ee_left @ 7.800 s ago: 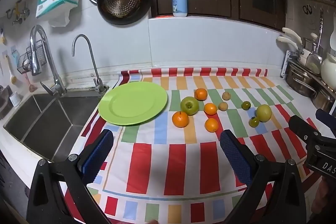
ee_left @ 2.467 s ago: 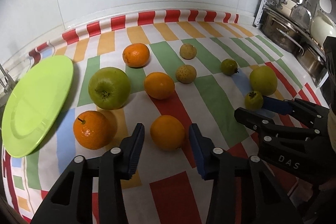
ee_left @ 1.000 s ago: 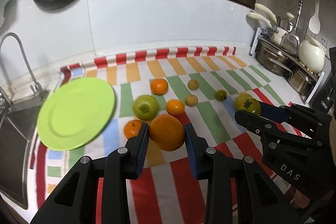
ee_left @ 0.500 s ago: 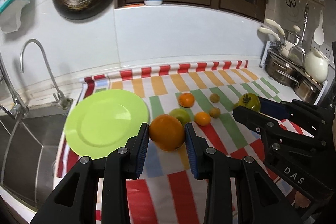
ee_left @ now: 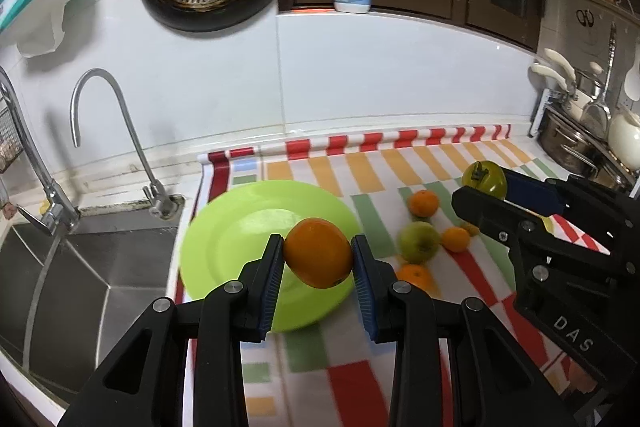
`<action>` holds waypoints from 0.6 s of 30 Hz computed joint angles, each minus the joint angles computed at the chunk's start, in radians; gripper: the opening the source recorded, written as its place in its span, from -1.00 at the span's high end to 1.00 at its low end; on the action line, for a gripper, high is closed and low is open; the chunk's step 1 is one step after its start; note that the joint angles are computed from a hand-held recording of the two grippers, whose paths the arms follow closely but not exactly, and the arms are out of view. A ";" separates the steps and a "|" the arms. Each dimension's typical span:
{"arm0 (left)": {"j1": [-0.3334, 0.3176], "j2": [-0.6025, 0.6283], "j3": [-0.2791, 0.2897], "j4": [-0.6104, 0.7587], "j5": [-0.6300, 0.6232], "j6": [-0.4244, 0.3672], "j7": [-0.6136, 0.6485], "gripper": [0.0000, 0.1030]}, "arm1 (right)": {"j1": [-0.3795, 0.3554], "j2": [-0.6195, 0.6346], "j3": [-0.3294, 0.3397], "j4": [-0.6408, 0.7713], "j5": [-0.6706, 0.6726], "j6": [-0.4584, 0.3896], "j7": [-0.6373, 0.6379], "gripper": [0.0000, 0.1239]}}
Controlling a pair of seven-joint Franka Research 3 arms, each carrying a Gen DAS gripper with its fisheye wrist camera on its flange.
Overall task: Organize fruits
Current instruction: 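Carry the orange and green tomato onto the green plate and open both tools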
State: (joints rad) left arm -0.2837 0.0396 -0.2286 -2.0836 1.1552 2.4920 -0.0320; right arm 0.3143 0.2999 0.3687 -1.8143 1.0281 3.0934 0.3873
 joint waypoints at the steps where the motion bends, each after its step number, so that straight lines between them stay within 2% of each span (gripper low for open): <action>1: 0.005 -0.001 0.004 -0.002 -0.001 0.007 0.004 0.34 | 0.023 0.014 -0.021 0.017 -0.034 -0.005 0.037 0.51; 6: 0.040 -0.012 0.026 -0.024 0.018 0.044 0.012 0.34 | 0.099 0.087 -0.092 0.102 -0.219 -0.031 0.229 0.51; 10: 0.073 -0.004 0.045 -0.027 0.036 0.092 0.027 0.34 | 0.157 0.164 -0.159 0.202 -0.376 -0.091 0.401 0.51; 15: 0.119 0.031 0.076 -0.019 0.035 0.193 0.063 0.34 | 0.223 0.287 -0.244 0.378 -0.563 -0.231 0.607 0.51; 18: 0.134 0.067 0.090 0.001 0.004 0.220 0.113 0.34 | 0.225 0.361 -0.246 0.487 -0.635 -0.318 0.679 0.51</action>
